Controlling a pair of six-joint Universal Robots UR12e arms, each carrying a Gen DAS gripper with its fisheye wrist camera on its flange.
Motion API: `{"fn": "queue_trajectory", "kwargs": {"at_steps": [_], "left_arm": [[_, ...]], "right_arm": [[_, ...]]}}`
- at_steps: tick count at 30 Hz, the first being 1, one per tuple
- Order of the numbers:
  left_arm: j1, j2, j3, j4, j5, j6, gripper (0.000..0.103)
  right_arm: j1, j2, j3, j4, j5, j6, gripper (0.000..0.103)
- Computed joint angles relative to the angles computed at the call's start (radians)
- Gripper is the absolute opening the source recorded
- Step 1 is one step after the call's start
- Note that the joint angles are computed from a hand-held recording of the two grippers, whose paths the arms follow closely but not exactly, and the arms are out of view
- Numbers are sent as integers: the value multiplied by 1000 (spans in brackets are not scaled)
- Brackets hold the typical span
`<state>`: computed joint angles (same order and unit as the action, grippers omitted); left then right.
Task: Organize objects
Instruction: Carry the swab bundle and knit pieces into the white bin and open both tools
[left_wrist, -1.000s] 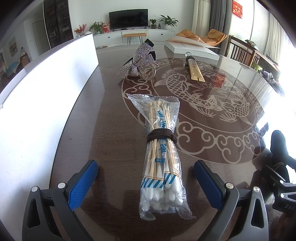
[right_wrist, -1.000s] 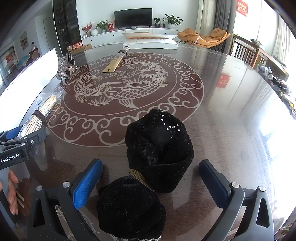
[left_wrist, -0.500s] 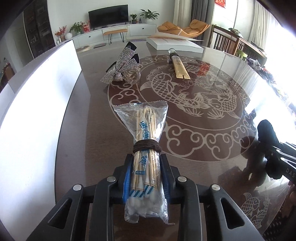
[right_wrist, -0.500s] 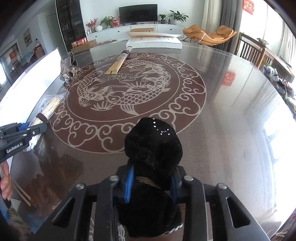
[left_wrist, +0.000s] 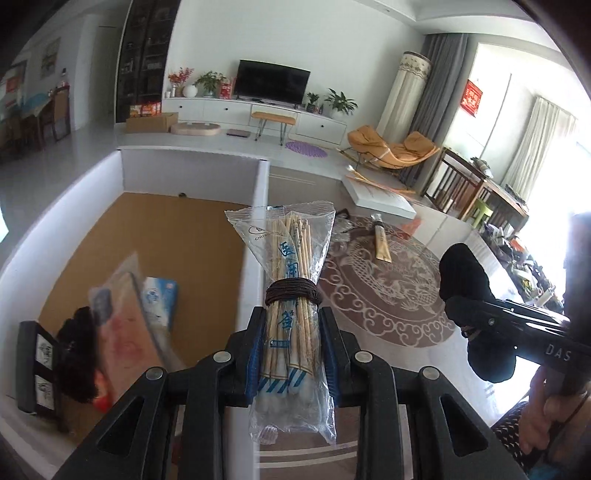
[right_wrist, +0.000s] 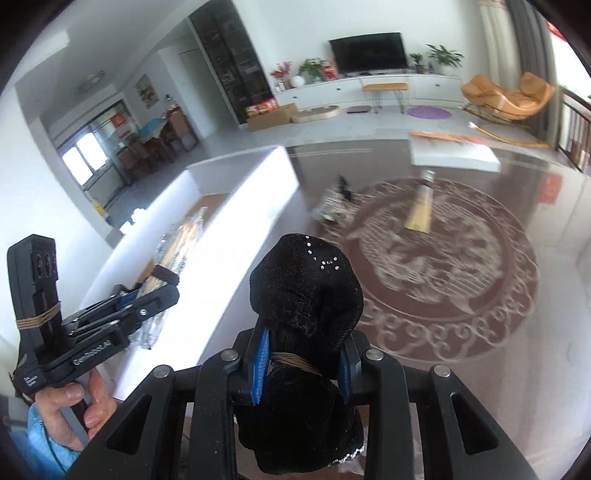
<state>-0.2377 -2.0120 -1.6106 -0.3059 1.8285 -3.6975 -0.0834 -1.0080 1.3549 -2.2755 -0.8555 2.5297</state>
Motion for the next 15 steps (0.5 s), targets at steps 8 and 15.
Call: {"fn": "queue_trajectory", "kwargs": {"at_steps": [8,15], "left_arm": [[74,90,-106,-270,169,-167,30],[57,86,-122,-241,239,-223,83]], "right_arm": [[163,8,-64,238,83,-216,33],[200,47,-85,285,50,-194,80]]}}
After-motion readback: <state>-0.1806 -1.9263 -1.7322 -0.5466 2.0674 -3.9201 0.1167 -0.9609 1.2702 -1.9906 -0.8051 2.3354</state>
